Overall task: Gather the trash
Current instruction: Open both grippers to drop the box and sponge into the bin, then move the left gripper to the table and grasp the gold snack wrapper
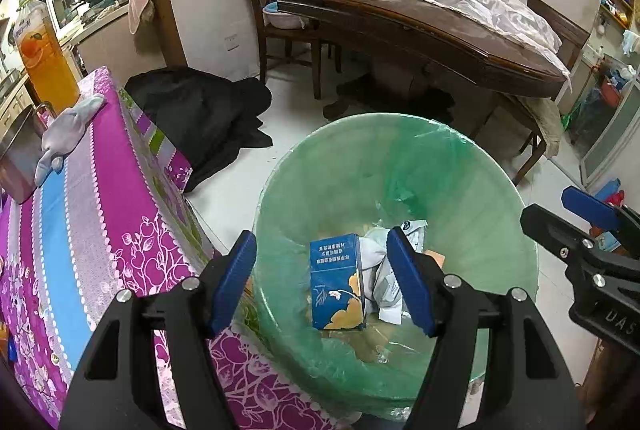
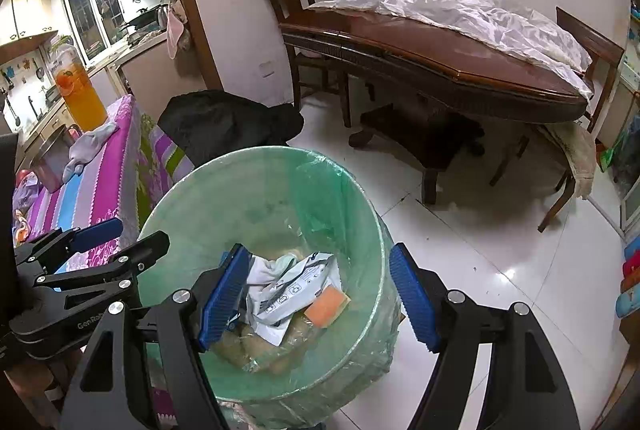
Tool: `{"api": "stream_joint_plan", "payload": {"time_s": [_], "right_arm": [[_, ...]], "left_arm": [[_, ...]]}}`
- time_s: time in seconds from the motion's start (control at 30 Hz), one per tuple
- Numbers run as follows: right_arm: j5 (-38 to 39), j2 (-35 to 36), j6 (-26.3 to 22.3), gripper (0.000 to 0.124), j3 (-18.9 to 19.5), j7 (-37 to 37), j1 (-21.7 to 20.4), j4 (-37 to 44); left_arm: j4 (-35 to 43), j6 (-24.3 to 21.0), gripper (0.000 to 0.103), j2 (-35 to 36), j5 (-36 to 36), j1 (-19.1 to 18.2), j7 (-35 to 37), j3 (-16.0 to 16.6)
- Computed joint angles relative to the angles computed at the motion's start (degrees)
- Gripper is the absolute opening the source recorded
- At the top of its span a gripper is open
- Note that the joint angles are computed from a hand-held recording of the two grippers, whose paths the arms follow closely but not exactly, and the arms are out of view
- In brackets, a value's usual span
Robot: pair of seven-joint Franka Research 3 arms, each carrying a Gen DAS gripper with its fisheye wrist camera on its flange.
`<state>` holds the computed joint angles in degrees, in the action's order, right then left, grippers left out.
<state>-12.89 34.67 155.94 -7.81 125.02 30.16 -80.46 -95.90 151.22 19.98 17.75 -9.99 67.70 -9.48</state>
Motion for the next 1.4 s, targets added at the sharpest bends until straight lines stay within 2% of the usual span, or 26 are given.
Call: {"api": "stream_joint_plan", "payload": {"time_s": [0.13, 0.2, 0.3, 0.4, 0.47, 0.53, 0.63, 0.77, 0.93, 1.03, 1.1, 1.17, 1.23, 1.3, 1.4], "right_arm": [[-2.24, -2.05, 2.61, 0.074, -2.02, 2.84, 1.78, -2.82], [-4.12, -3.74, 5.94, 0.077, -3.30, 4.84, 3.02, -5.41], [-11.91, -6.75, 12.46, 0.081, -10.69, 13.52, 9.26, -10.50], [-22.89, -8.62, 18.78, 0.089, -22.19, 26.41, 19.04, -14.63], [-28.81, -8.75, 22.86, 0.090, -29.60, 33.85, 25.45, -16.28], [-30.10, -8.64, 25.16, 0.091, -32.40, 35.58, 28.23, -16.93], [-27.49, -8.90, 27.37, 0.091, -29.17, 31.72, 26.88, -16.84], [-23.62, -8.48, 27.63, 0.093, -20.87, 24.09, 22.55, -14.69], [-17.40, -6.66, 26.19, 0.095, -7.84, 13.98, 15.23, -10.57], [-14.36, -5.51, 25.06, 0.095, -2.35, 8.71, 12.69, -8.83], [-12.03, -4.76, 24.47, 0.095, 1.31, 5.39, 10.78, -7.83], [-9.78, -3.74, 23.63, 0.095, 4.12, 2.62, 9.52, -6.59], [-7.76, -2.89, 22.89, 0.095, 6.24, -0.04, 8.44, -5.53], [-5.87, -1.81, 22.04, 0.095, 8.09, -2.64, 7.69, -4.21], [-3.25, 0.03, 20.77, 0.095, 9.69, -5.73, 7.67, -1.65]], "left_arm": [[-1.35, 0.36, 0.065, -1.08, 0.36, 0.11, -0.38, 0.22], [-2.91, 1.08, 0.065, -2.30, 0.57, 0.40, -0.35, 0.31], [-6.10, 2.80, 0.065, -4.72, 0.77, 1.02, -0.37, 0.41], [-10.72, 5.29, 0.065, -8.17, 1.06, 2.09, -0.30, 0.74], [-13.67, 6.59, 0.065, -10.43, 1.37, 2.86, -0.39, 1.10], [-17.34, 8.36, 0.066, -13.22, 1.76, 3.99, -0.83, 1.77], [-23.29, 10.90, 0.069, -17.91, 3.71, 6.07, -2.52, 3.20], [-29.81, 12.47, 0.070, -23.75, 7.65, 9.87, -5.10, 4.77], [-36.90, 13.22, 0.070, -30.79, 11.30, 15.85, -6.32, 6.45], [-40.45, 13.75, 0.071, -34.46, 13.90, 19.66, -5.61, 7.21], [-43.08, 15.35, 0.080, -36.99, 19.11, 24.44, -6.90, 6.65], [-43.87, 16.79, 0.085, -37.77, 23.16, 28.18, -7.37, 6.44], [-45.02, 18.87, 0.086, -38.24, 22.45, 28.45, -1.96, 9.61], [-44.72, 18.90, 0.086, -37.52, 20.49, 28.29, 4.34, 11.82], [-43.51, 18.34, 0.086, -35.41, 13.26, 24.57, 17.13, 15.97]]}}
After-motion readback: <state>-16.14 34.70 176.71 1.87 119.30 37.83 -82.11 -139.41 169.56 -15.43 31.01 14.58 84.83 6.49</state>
